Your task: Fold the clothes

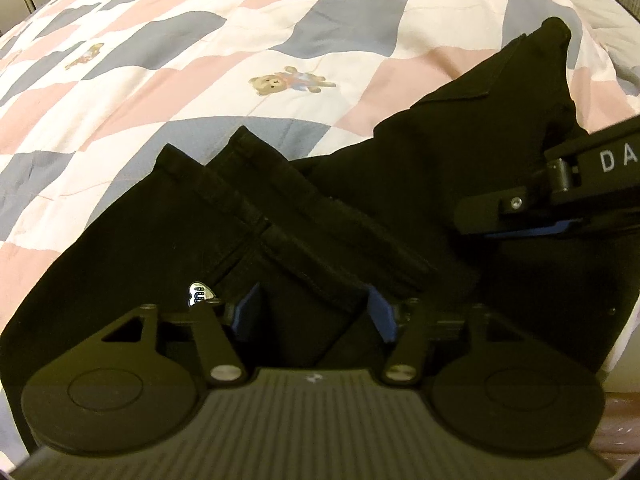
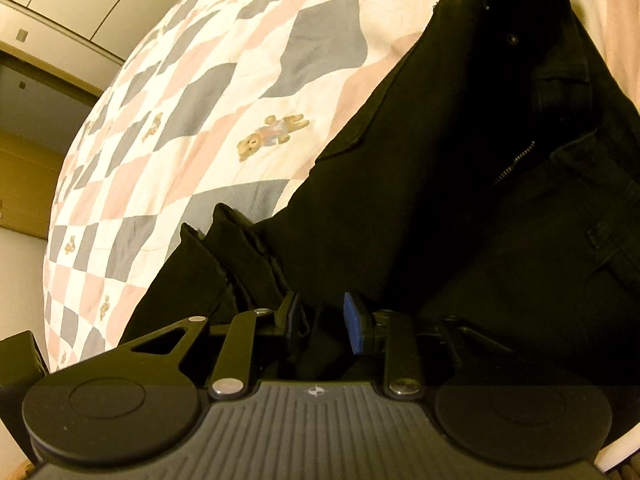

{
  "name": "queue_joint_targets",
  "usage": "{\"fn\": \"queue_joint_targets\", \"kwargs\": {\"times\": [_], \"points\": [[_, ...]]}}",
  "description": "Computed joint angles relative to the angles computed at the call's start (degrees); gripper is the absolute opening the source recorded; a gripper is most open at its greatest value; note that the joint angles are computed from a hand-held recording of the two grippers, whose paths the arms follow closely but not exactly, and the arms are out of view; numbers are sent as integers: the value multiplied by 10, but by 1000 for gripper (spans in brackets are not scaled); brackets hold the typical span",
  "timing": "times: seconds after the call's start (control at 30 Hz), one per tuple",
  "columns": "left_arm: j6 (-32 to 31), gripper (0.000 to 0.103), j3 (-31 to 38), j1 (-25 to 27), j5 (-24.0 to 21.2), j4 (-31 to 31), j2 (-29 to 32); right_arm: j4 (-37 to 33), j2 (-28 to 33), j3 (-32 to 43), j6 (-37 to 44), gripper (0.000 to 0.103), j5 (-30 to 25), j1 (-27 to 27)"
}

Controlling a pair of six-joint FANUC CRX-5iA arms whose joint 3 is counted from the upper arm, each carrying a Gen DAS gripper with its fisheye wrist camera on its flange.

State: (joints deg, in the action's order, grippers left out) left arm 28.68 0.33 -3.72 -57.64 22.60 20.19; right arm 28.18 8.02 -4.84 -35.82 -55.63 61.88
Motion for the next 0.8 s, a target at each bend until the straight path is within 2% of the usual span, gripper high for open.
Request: {"fn": "queue_joint_targets", "kwargs": {"times": [0.03,0.07,0.1,0.17,0.23,0.3,0.4,0.43,0.53,0.6,0.67,0.73,0.77,0.8], "points": [[-10,52,-3,1,2,4,-1,-7,18,21,15,30,1,-11],[-21,42,-6,2,3,8,-1,-13,31,37,27,30,4,-21],[-32,26,-6,4,0,14,-1,-17,27,28,32,30,10,-26],[-50,11,-6,10,-10,29,-4,-21,26,22,39,30,17,-32],[-57,9,-21,26,3,56,-23,-24,50,34,51,30,35,-49],[-51,8,-30,53,17,83,-43,-20,49,35,50,30,36,-49],[2,8,-12,121,32,93,-66,-14,48,41,56,31,44,-48],[33,8,-1,146,41,78,-70,-14,49,44,60,31,49,-47],[159,8,45,213,81,-17,-76,-24,56,60,81,32,55,-48],[290,8,98,247,75,-139,-60,-34,62,70,96,34,61,-49],[414,11,166,270,32,-255,-25,-43,61,77,108,37,62,-47],[520,5,238,277,-39,-362,25,-60,73,93,127,41,60,-48],[557,5,254,274,-57,-411,37,-71,79,102,138,41,59,-50],[570,6,255,276,-64,-429,41,-81,87,113,152,41,55,-52]]}}
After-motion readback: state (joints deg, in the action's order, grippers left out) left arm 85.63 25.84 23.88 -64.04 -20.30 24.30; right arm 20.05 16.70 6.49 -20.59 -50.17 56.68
